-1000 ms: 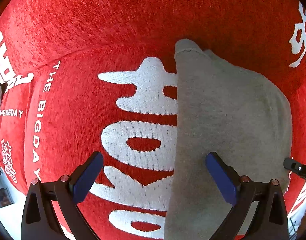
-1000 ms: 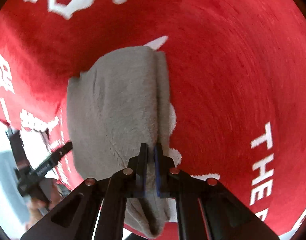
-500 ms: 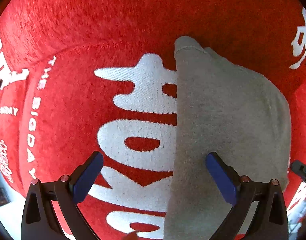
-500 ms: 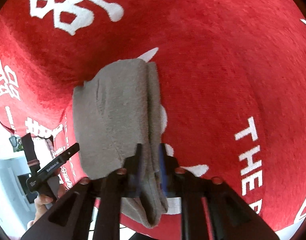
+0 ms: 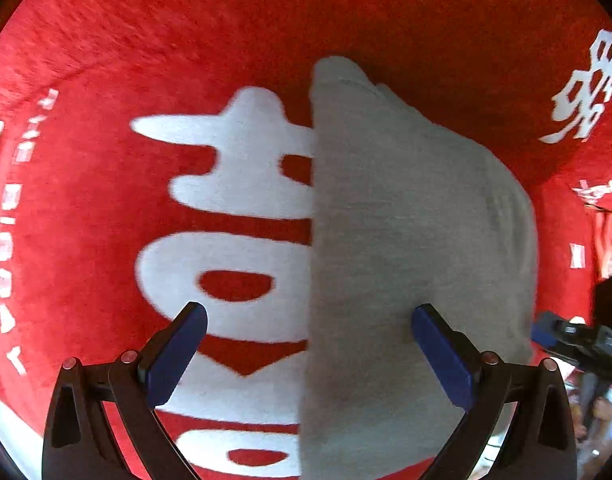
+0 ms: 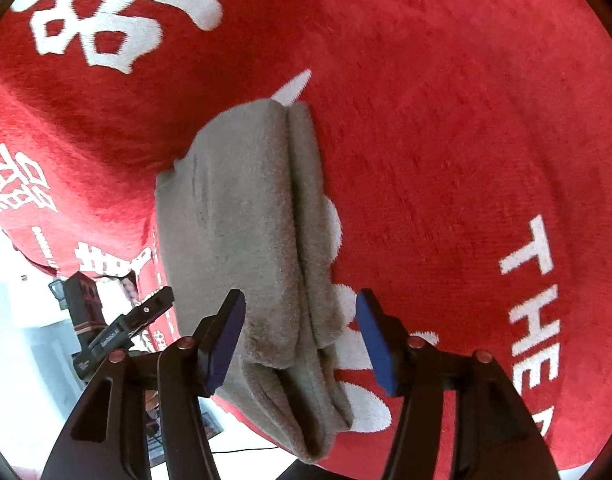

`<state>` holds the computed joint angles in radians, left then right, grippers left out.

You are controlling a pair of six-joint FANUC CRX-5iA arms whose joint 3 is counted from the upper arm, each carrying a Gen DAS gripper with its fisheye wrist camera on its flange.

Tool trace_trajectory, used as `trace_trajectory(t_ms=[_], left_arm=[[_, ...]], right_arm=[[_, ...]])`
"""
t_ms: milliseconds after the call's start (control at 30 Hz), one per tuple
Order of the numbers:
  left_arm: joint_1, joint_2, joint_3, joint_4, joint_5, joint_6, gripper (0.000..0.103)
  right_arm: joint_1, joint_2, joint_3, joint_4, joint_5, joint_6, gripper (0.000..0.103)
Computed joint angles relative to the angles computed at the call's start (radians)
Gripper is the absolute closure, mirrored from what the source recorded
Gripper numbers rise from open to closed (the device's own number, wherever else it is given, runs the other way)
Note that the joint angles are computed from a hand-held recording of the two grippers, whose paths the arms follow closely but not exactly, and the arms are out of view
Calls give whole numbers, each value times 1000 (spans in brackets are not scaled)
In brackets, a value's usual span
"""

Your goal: Fold small clothes

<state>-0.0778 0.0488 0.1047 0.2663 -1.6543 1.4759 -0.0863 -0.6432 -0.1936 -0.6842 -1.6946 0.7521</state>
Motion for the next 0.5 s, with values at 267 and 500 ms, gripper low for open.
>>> trace_trajectory(t_ms=[267, 500], left_arm=[[43, 47, -64, 140, 8, -50, 0], [3, 69, -87, 211, -9, -108, 0]], right_arm=[[-179, 19, -50, -177, -3, 112, 41], [-208, 63, -48, -249, -15, 206, 37]])
